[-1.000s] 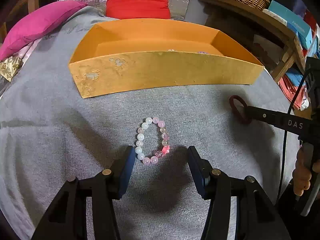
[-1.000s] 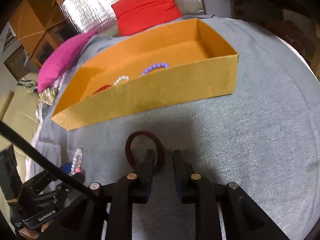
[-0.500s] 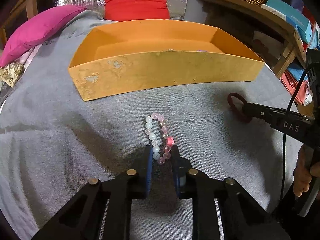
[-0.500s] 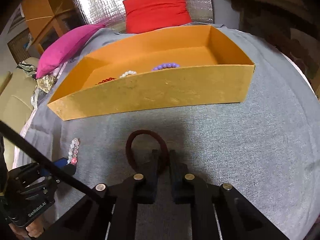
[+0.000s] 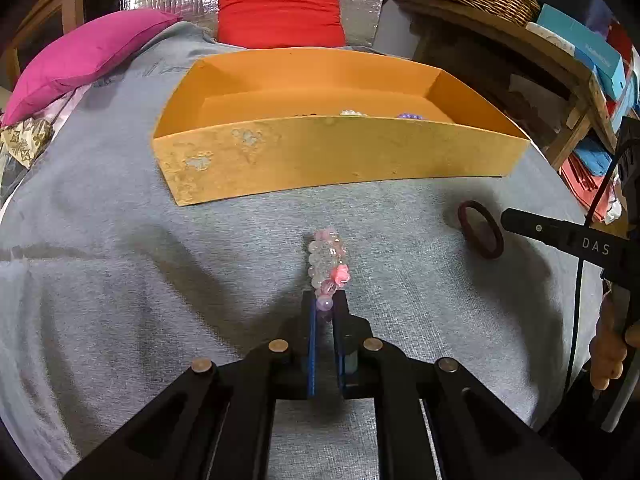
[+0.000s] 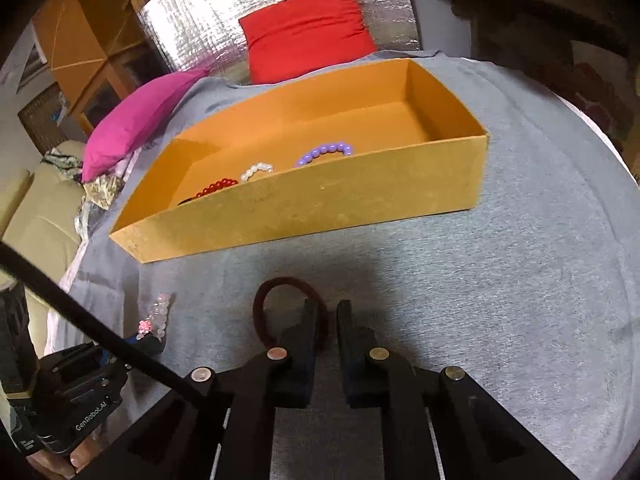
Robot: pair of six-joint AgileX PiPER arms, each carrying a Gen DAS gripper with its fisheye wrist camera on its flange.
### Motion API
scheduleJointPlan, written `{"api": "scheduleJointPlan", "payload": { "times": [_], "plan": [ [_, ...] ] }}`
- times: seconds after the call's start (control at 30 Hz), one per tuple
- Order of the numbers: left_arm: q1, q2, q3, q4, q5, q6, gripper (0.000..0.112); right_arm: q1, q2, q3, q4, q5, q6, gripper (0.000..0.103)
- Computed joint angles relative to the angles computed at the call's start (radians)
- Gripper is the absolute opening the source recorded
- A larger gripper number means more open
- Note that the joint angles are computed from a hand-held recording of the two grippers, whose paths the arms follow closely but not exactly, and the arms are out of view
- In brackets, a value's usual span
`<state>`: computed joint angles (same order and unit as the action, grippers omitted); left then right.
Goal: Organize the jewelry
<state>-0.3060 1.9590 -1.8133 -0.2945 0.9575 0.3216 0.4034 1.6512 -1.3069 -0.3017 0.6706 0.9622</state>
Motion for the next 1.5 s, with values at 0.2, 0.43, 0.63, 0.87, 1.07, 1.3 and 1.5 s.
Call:
{"api": "scheduleJointPlan", "payload": {
  "times": [0.2,0.43,0.63,0.87,1.07,1.3,1.5],
  "plan": [
    [0.008,-0.005,0.002,-0.024,0.0,0.021,0.008,-0.027,-0.001,0.0,0.07,-0.004,-0.051,0.012],
    [0.01,0.01,-0.028,-0.011,0.024,-0.016,0.008,-0.013,0.026,-0.026,0.054,0.025,-0.044,0.03],
    [0.012,0.032,-0.054,-0.006,0.045,-0.034,0.03,-0.003,0.044,-0.033,0.033,0.03,-0.04,0.03],
    [-0.008,0.045,-0.056,0.018,0.022,-0.044,0.031,0.039,0.075,-0.066,-0.053,0.065,-0.013,0.009],
    [-0.013,0.038,-0.042,0.017,-0.003,-0.044,0.008,0.04,0.052,-0.047,-0.065,0.035,-0.006,0.008],
    [0.021,-0.02,0.001,-0.077,-0.051,0.015,0.008,0.031,0.007,-0.009,-0.06,-0.024,0.004,0.008],
    [0.043,-0.07,0.02,-0.147,-0.063,0.061,0.008,0.029,-0.035,0.02,-0.08,-0.078,0.028,0.008]
  ]
}}
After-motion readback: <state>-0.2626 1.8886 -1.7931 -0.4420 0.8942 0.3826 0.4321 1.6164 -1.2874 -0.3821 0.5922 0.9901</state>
